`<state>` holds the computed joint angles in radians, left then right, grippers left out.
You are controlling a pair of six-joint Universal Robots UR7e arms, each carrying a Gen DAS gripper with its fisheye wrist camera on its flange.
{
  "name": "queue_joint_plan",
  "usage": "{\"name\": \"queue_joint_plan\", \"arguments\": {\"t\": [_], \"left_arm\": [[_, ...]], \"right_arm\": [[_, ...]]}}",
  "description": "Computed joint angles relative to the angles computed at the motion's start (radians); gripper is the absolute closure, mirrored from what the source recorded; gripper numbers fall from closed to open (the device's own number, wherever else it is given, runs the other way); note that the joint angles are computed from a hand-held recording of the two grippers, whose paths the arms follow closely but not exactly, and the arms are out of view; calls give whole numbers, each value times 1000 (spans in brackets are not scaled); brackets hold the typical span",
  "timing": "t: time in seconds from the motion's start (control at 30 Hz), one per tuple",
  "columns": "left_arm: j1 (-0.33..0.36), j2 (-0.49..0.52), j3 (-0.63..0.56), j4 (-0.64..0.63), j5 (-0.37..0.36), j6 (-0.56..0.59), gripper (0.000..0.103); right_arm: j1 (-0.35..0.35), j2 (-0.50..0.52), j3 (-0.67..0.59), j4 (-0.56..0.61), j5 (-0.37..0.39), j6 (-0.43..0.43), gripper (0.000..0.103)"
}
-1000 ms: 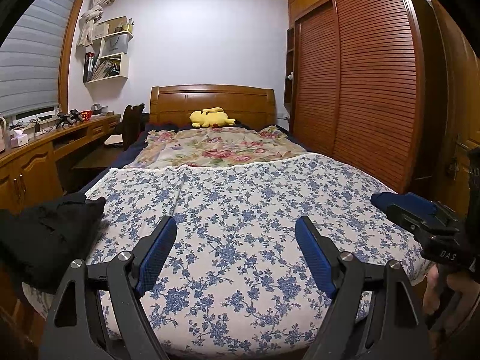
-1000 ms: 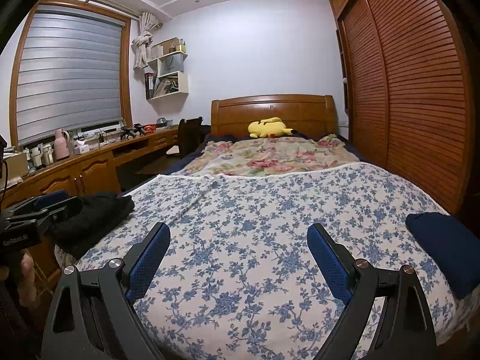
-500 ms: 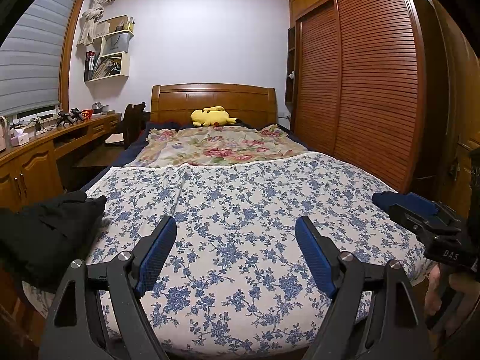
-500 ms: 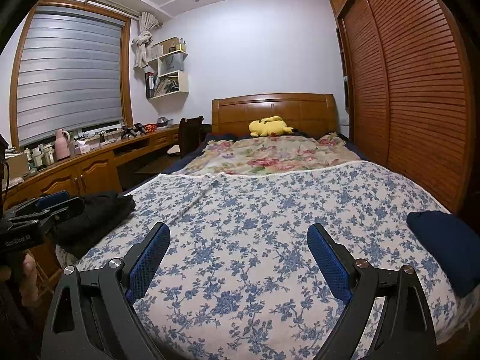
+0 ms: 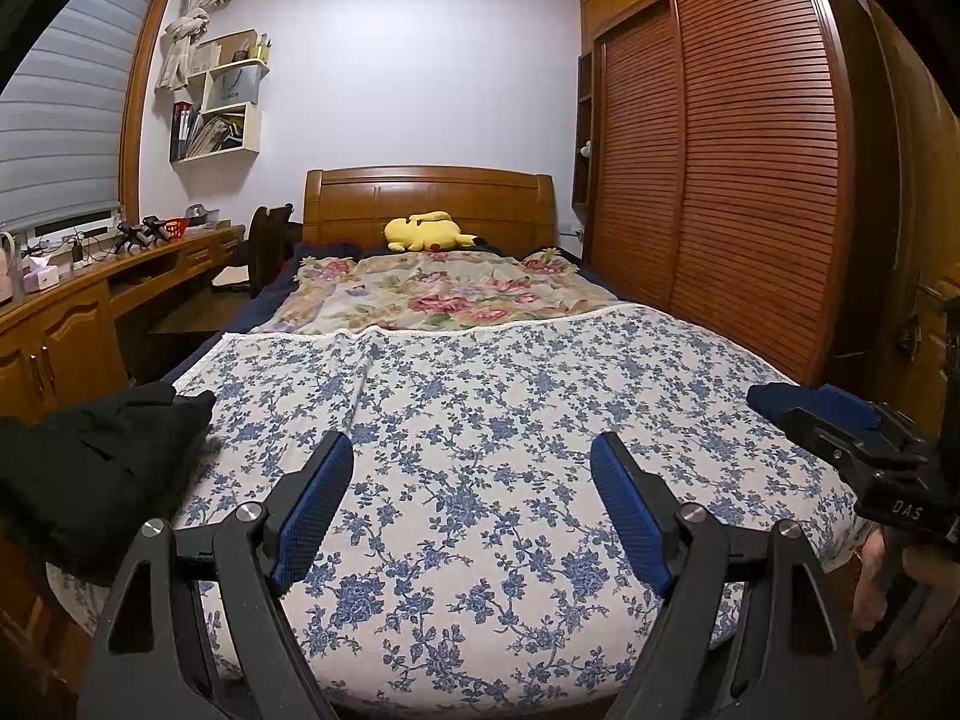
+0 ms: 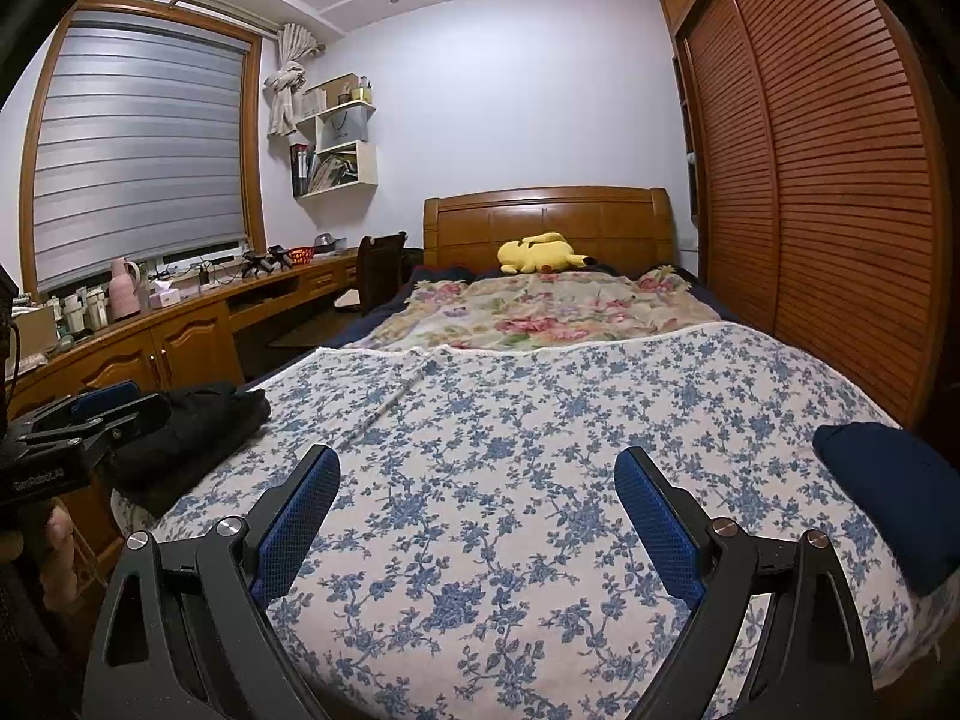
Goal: Fold large clothes
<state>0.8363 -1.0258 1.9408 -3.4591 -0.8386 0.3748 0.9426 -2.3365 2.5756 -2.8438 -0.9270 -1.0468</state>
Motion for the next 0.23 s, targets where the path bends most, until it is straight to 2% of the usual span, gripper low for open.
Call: {"name": "queue_joint_plan", "arguments": {"t": [0.23], "left_arm": [[0, -1, 1, 1, 0, 0, 21]], "right_arm": [[-3, -2, -3, 11, 2, -3, 9]]}}
